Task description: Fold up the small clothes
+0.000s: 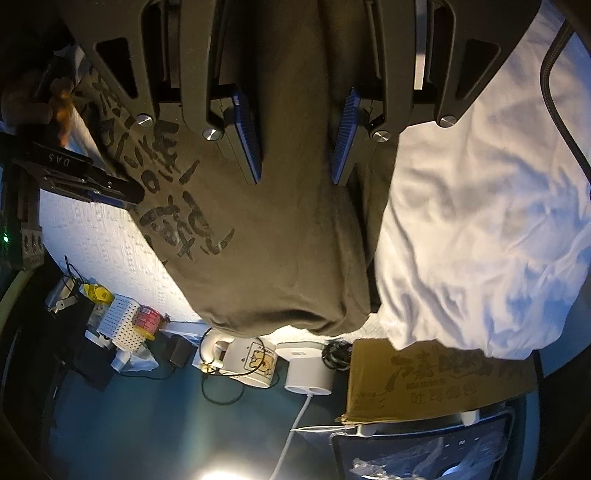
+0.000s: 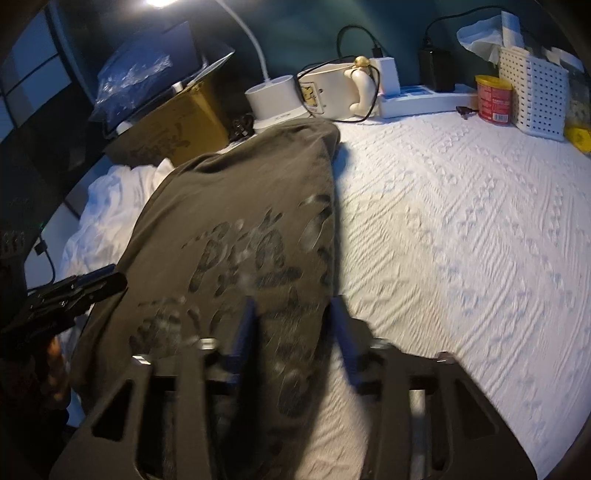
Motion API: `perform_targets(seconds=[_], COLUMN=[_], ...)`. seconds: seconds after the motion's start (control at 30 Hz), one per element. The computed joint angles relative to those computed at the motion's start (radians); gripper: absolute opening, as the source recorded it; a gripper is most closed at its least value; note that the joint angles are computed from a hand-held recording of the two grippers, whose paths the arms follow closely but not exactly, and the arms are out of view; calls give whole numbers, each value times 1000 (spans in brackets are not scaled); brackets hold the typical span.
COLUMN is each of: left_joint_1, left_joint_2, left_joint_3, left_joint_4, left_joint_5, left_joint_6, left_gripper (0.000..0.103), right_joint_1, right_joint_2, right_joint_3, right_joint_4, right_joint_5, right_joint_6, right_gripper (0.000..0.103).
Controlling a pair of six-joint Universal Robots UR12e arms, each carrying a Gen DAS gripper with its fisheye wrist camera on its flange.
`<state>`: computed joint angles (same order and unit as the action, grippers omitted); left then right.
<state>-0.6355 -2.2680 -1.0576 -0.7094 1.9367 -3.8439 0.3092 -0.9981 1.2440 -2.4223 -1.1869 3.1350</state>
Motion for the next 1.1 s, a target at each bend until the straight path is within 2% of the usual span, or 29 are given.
perform_targets(seconds=[0.13,0.43,0.63,1.1], left_joint_1=[-8,-37,-56,-100], left_joint_2=[13,8,-8,-69], left_joint_3=[-28,-18,25,156], left_joint_4=[23,43,-14,-49], left_joint_5=[6,45,80,85], left_joint_6=[-23,-13,-17,29], left_gripper=[40,40,40,40], right_joint_1=[2,-5,-19,-70], right_joint_2=[-20,-76,-121,-223], right_joint_3=[26,113,177,304], right_joint_4=[0,-29,-56,-173], right_joint_5=[2,29,45,44], right_joint_6=[1,-2,-6,16], right_gripper=[37,37,37,37])
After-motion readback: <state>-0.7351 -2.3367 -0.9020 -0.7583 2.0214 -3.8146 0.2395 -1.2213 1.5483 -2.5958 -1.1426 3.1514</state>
